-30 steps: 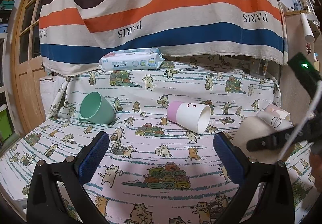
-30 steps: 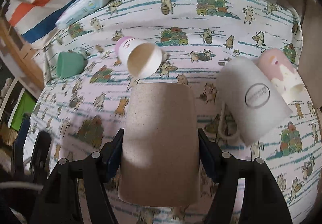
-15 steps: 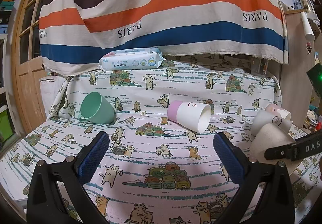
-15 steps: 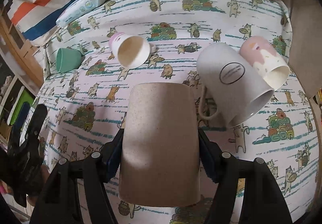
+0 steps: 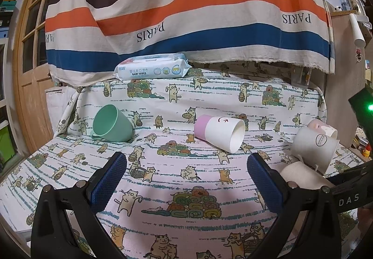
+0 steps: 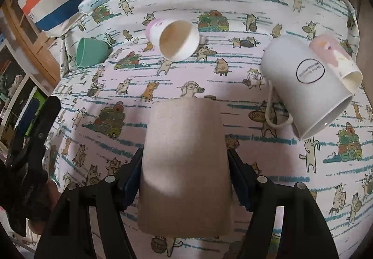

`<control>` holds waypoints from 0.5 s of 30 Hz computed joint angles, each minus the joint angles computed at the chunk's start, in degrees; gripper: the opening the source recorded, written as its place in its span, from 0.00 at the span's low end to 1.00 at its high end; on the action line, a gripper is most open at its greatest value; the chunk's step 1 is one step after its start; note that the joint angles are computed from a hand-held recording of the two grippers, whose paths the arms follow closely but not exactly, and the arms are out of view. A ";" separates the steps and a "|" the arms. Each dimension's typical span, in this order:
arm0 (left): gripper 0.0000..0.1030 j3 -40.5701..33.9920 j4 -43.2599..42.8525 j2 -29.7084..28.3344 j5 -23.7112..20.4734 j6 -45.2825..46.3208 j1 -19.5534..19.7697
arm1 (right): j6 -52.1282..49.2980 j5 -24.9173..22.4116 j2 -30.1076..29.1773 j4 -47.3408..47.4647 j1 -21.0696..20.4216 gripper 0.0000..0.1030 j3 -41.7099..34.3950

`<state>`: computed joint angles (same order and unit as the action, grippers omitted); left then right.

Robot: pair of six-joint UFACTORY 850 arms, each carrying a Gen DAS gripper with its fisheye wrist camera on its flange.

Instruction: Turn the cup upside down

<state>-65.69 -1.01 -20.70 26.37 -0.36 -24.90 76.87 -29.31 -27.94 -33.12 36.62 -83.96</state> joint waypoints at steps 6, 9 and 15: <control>1.00 -0.02 0.07 -0.02 0.06 0.02 0.00 | 12.33 -2.34 2.76 -16.74 2.08 0.82 2.44; 1.00 -0.01 0.15 -0.05 0.04 -0.01 0.04 | 17.64 -0.57 5.27 -22.61 1.86 0.83 5.48; 1.00 -0.03 0.16 -0.06 -0.01 0.02 0.05 | 36.62 -12.72 8.55 -42.60 4.21 0.83 11.40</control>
